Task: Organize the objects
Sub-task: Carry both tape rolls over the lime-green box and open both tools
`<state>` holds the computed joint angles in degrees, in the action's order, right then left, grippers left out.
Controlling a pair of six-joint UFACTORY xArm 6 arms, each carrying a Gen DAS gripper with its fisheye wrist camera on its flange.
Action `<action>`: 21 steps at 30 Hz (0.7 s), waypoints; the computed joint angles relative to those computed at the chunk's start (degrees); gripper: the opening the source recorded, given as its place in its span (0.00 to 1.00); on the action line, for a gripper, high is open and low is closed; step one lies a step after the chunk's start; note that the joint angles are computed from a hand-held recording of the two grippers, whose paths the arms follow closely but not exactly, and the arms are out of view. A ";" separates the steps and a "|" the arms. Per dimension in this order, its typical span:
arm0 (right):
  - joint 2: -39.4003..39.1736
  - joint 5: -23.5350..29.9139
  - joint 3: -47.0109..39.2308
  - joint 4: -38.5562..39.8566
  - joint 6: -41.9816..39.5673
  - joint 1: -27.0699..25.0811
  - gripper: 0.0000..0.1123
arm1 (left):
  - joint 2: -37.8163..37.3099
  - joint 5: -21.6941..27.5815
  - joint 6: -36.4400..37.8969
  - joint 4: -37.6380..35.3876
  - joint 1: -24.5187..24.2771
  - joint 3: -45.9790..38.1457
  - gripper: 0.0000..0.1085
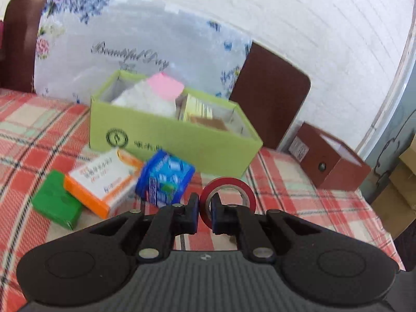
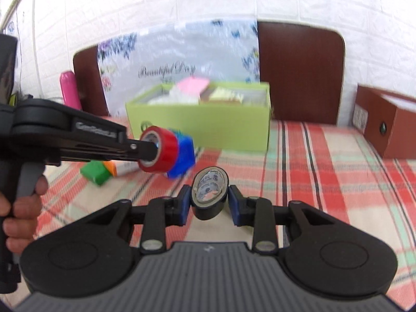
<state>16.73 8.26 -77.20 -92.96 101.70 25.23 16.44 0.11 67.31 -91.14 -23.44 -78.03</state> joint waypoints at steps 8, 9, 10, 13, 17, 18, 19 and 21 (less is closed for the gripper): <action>5.62 -0.91 -11.19 -1.33 -5.00 -0.36 0.27 | 0.64 -0.67 2.24 -1.44 2.84 -5.16 0.07; 6.71 -0.87 -12.98 -0.81 -6.33 -0.31 0.27 | 0.99 -0.62 2.28 -1.28 3.19 -5.96 0.07; 8.00 -1.04 -14.99 -0.34 -7.58 -0.39 0.27 | 1.58 -0.64 2.00 -0.77 3.61 -7.08 0.07; 12.67 -1.48 -21.61 1.85 -11.29 -0.67 0.27 | 3.95 -1.47 -2.32 4.21 4.57 -10.46 0.07; 20.61 -2.38 -31.70 9.86 -19.33 -1.18 0.27 | 7.99 -1.78 -14.64 17.74 6.22 -14.66 0.07; 22.97 -2.44 -34.55 13.29 -23.00 -1.26 0.27 | 9.13 -1.93 -18.64 21.94 6.70 -15.73 0.07; 25.43 -2.42 -37.49 17.72 -27.72 -1.27 0.27 | 10.49 -2.15 -24.22 27.72 7.34 -16.84 0.07; 30.31 -1.82 -43.43 26.36 -36.88 -1.11 0.27 | 12.88 -2.10 -34.03 37.85 8.56 -18.84 0.07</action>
<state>47.04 6.44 -120.63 -66.60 64.82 24.12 29.32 -1.99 33.29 -53.29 -14.87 -96.87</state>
